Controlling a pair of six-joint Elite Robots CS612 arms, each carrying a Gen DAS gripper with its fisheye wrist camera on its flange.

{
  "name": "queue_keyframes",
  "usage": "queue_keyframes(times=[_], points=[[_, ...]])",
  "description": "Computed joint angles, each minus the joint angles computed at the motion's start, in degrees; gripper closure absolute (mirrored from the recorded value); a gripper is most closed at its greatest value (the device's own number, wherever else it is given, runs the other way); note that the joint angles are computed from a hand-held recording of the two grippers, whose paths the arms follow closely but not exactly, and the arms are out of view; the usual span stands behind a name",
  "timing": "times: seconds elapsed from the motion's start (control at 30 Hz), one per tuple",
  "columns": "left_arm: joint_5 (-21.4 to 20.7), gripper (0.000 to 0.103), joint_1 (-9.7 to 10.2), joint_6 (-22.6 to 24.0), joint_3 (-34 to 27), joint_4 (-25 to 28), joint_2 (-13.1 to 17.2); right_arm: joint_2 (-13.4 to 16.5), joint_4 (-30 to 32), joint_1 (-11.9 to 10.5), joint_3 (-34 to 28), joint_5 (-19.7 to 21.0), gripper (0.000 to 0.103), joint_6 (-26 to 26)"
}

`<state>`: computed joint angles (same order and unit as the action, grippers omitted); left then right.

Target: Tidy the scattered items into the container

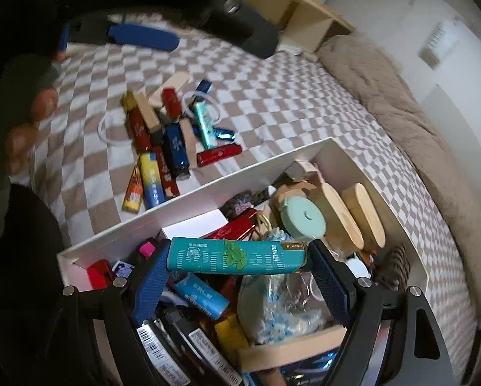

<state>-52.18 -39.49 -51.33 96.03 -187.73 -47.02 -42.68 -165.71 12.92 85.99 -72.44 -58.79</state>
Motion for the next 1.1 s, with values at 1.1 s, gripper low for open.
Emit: queue_keyframes(times=[1.1], points=[[-1.65, 0.003, 0.36, -0.65, 0.06, -1.17, 0.6, 5.57, -7.55, 2.17, -8.11, -14.31, 0.0, 6.04]])
